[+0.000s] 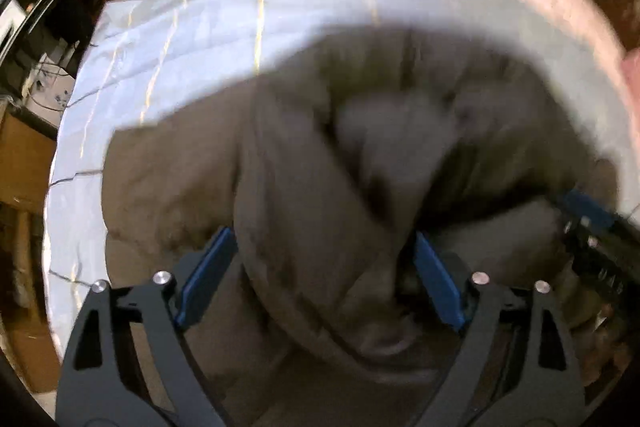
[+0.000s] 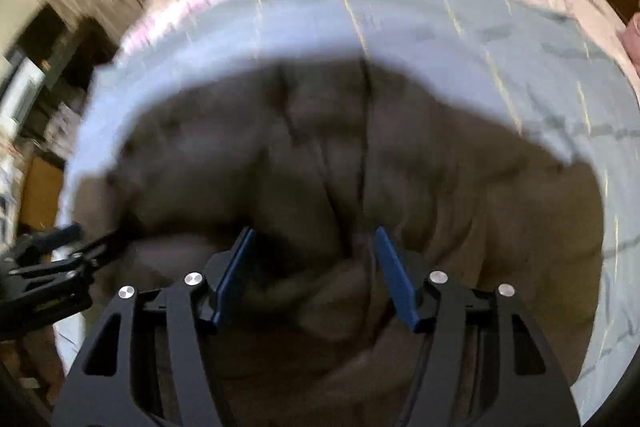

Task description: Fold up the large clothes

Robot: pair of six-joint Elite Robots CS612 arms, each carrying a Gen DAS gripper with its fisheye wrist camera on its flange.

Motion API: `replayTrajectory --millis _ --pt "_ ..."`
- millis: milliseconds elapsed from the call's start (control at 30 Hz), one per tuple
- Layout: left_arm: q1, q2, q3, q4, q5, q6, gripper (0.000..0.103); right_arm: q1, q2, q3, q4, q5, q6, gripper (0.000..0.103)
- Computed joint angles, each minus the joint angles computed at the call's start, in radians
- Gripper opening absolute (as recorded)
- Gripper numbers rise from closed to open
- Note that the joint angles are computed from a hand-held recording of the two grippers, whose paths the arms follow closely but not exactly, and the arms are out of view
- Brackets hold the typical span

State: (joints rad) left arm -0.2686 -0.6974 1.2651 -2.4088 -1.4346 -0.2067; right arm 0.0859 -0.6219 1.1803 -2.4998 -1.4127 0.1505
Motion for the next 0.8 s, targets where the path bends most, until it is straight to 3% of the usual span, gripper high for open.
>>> replayTrajectory --millis 33,167,233,333,433,500,533,667,767,800 --pt "0.002 0.016 -0.010 0.034 0.003 -0.009 0.083 0.005 0.013 -0.010 0.008 -0.023 -0.019 0.063" --pt "0.019 0.070 -0.063 0.097 -0.017 -0.047 0.097 0.017 0.066 -0.076 0.047 -0.067 -0.061 0.067" --pt "0.025 0.084 -0.082 0.104 -0.033 -0.058 0.097 0.018 0.075 -0.103 0.083 -0.069 -0.068 0.068" --pt "0.031 0.058 -0.066 0.097 -0.058 -0.070 0.086 0.008 0.021 -0.040 0.035 -0.037 -0.038 0.062" --pt "0.025 -0.001 0.018 0.014 -0.025 -0.050 0.086 -0.005 -0.052 0.075 -0.083 0.020 -0.016 0.062" --pt "0.024 -0.005 0.030 0.027 -0.025 -0.055 0.086 -0.008 -0.051 0.081 -0.025 0.044 0.003 0.062" --pt "0.024 0.003 0.024 0.046 -0.027 -0.064 0.088 -0.003 -0.036 0.067 0.024 0.018 -0.009 0.062" --pt "0.021 0.048 -0.035 0.114 -0.002 -0.087 0.095 0.004 0.004 0.030 0.047 0.008 -0.028 0.066" --pt "0.030 0.012 -0.004 0.090 -0.026 -0.066 0.094 -0.020 -0.036 0.066 0.040 0.093 -0.030 0.071" --pt "0.037 -0.013 0.029 0.057 -0.046 -0.057 0.095 -0.035 -0.072 0.119 -0.002 0.125 -0.029 0.080"
